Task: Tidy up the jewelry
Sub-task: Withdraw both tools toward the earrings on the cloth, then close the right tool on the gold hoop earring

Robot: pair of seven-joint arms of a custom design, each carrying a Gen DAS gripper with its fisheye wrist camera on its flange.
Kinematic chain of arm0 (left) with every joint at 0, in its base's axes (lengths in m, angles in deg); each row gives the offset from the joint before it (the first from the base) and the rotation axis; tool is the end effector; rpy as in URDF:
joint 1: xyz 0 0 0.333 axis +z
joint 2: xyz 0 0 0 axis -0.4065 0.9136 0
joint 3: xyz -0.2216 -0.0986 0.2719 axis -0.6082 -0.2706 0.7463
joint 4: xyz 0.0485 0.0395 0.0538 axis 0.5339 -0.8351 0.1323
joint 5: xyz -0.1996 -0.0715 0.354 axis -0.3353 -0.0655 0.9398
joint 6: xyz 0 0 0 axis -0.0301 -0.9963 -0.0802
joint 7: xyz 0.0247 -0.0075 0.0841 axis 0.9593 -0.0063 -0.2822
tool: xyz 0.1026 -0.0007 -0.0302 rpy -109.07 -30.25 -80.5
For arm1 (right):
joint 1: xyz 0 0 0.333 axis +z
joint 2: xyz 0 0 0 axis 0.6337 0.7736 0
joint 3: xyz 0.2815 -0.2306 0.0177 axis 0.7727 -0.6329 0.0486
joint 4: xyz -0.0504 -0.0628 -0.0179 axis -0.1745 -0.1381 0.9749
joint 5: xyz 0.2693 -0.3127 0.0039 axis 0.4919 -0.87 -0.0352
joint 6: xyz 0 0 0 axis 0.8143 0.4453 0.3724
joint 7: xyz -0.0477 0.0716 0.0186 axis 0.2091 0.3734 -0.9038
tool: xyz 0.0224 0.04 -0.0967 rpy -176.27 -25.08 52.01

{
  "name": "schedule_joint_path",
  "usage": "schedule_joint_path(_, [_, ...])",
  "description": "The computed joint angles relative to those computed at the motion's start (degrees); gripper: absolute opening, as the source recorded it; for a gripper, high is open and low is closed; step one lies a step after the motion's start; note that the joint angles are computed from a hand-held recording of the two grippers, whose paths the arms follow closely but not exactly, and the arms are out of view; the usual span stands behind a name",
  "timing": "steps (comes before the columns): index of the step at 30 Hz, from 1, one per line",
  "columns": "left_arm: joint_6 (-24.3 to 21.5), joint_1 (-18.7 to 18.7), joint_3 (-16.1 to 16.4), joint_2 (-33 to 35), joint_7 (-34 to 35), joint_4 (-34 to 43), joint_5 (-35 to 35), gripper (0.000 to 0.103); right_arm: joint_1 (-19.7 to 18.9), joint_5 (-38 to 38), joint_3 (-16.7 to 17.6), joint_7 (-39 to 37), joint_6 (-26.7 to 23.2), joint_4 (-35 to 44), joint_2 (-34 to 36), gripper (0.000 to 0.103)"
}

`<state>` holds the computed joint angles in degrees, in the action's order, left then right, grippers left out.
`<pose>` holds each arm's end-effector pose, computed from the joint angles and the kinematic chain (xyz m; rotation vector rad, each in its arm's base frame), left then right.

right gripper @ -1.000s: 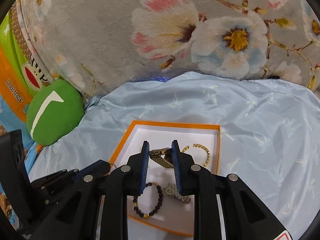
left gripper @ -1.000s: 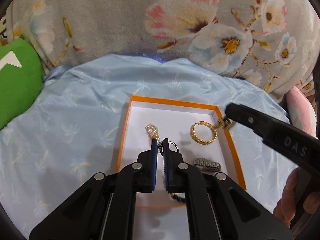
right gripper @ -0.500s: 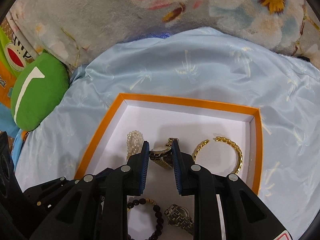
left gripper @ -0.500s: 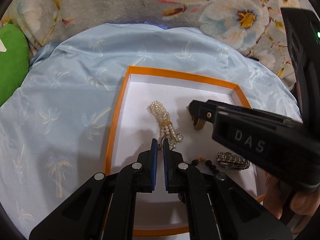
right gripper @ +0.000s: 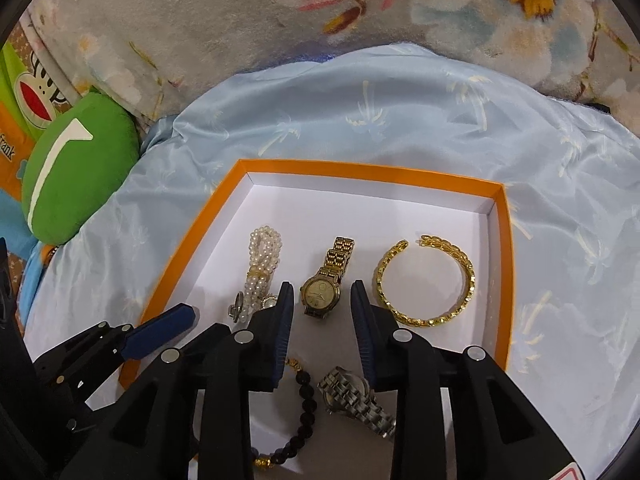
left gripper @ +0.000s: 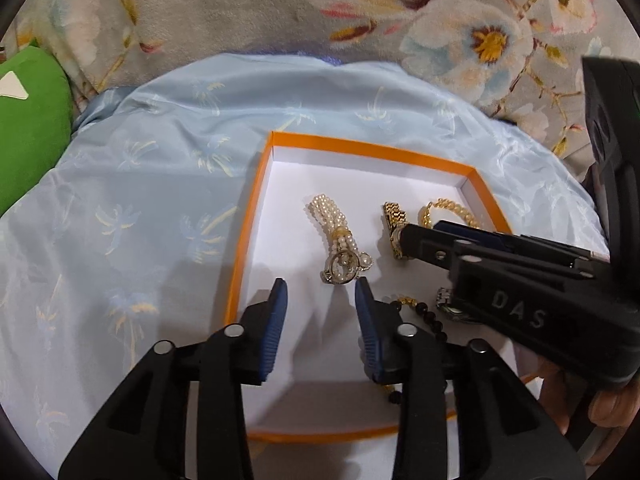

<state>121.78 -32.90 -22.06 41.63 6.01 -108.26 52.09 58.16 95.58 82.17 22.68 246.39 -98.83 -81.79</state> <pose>0.5373 -0.2135 0.4803 -1.7666 1.9041 -0.9446 0.5824 0.2350 0.4934 -1.8546 1.5806 -0.3305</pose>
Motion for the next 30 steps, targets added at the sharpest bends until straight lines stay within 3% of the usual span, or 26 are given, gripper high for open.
schedule_joint_path(6, [5.45,2.65,-0.53,-7.62,-6.32,-8.17,1.13,0.037,0.17,11.10,0.61,-7.36,6.92,-11.94,-11.23,0.033])
schedule_joint_path(9, [5.80,8.62,-5.39,-12.60,-12.16,-12.64,5.80,0.037,-2.33,6.62,2.99,-2.86,9.04,-19.46,-17.51,0.033])
schedule_joint_path(10, [5.68,8.62,-5.43,-14.31,-12.85,-14.28,6.18,0.037,-4.05,4.33,4.70,-0.61,9.41,-22.44,-20.06,0.033])
schedule_joint_path(13, [4.81,5.39,-3.16,-18.42,-12.83,-18.56,5.31,0.037,-10.70,-2.17,11.31,6.48,9.68,-29.60,-26.69,0.033])
schedule_joint_path(17, [3.31,2.50,-2.52,-23.99,-13.21,-24.01,3.98,0.037,-8.15,-2.44,10.31,9.90,8.86,-36.24,-32.53,0.033])
schedule_joint_path(21, [1.68,-3.27,-0.10,-27.27,-12.39,-27.63,1.58,0.037,-10.67,-4.76,14.52,14.56,8.37,-40.87,-37.91,0.033])
schedule_joint_path(25, [0.18,-2.81,-3.15,-30.29,-13.45,-29.64,1.71,0.038,-7.93,-5.07,13.07,16.42,8.02,-43.58,-40.22,0.033])
schedule_joint_path(27, [-0.41,-1.62,-5.05,-31.30,-14.45,-29.91,2.47,0.045,-6.55,-4.93,12.08,16.77,7.65,-44.12,-40.38,0.033])
schedule_joint_path(30, [-0.73,-3.63,-3.64,-31.41,-14.37,-30.25,2.12,0.046,-6.53,-5.42,12.53,17.62,7.42,-44.63,-40.65,0.033])
